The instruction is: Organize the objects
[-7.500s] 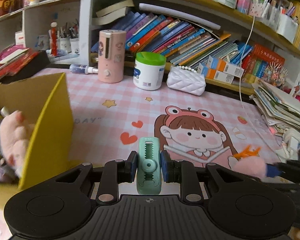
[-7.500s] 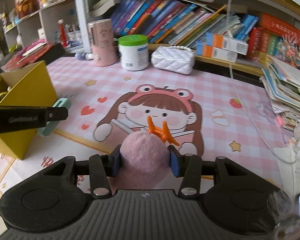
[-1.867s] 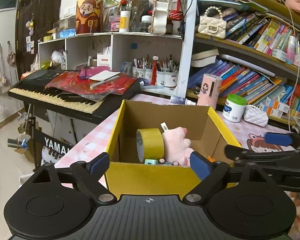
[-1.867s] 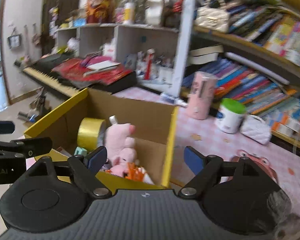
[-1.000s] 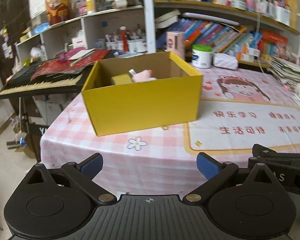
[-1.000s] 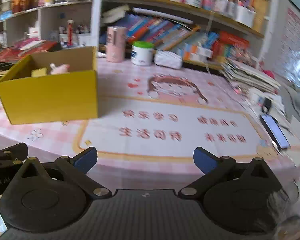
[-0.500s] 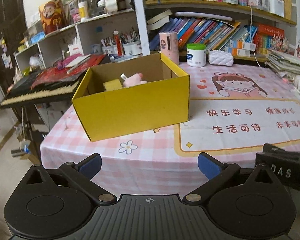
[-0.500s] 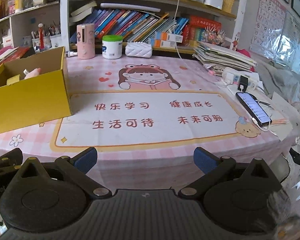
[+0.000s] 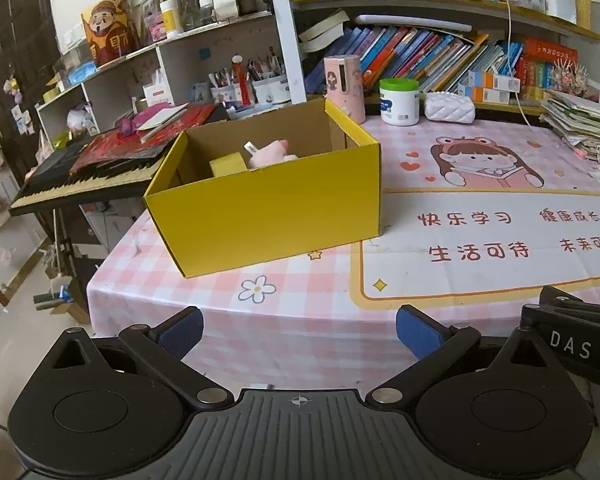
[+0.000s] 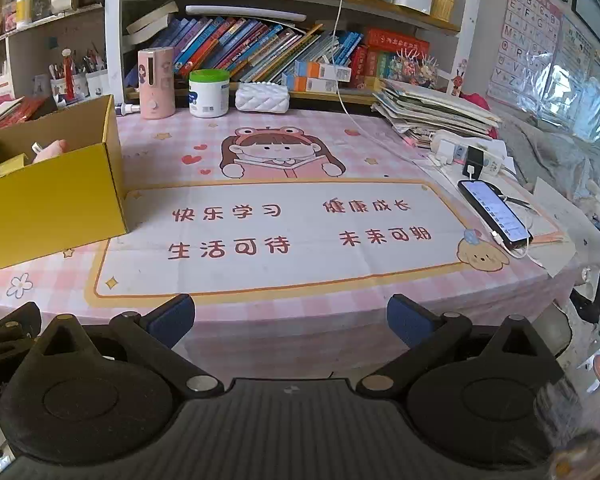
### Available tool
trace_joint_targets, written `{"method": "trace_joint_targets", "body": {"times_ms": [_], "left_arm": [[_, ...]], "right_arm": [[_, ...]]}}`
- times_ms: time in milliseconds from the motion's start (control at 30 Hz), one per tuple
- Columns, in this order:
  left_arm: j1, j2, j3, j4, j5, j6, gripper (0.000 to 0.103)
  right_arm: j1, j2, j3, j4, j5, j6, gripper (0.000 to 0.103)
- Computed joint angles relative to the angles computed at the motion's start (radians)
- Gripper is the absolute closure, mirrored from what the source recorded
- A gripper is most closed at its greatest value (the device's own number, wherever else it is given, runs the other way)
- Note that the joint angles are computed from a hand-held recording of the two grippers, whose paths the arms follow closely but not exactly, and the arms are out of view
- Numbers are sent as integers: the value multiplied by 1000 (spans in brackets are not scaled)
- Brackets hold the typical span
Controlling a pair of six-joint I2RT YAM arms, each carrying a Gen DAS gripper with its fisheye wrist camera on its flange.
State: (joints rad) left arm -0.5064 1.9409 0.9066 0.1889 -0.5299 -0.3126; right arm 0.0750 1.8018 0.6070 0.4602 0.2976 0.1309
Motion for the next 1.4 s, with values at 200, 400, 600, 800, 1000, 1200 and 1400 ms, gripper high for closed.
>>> {"method": "trace_joint_targets", "body": {"times_ms": [200, 400, 600, 800, 1000, 1200, 1400], "left_arm": [[-13, 9, 13, -27, -31, -9, 0], [-15, 8, 23, -56, -32, -26, 0], [-23, 8, 27, -62, -52, -33, 0], [-26, 5, 27, -57, -54, -29, 0], [-25, 7, 32, -64, -49, -33, 0], [-19, 11, 35, -72, -33, -43, 0], [-13, 11, 37, -71, -16, -43, 0]], "right_arm": [[2, -5, -6, -1, 1, 0, 0], [1, -12, -15, -3, -2, 1, 0], [-7, -20, -30, 3, -22, -9, 0], [-10, -23, -23, -11, -20, -11, 0], [-16, -23, -21, -14, -24, -15, 0], [-20, -18, -21, -13, -27, -18, 0], [-20, -17, -21, -11, -25, -18, 0]]}}
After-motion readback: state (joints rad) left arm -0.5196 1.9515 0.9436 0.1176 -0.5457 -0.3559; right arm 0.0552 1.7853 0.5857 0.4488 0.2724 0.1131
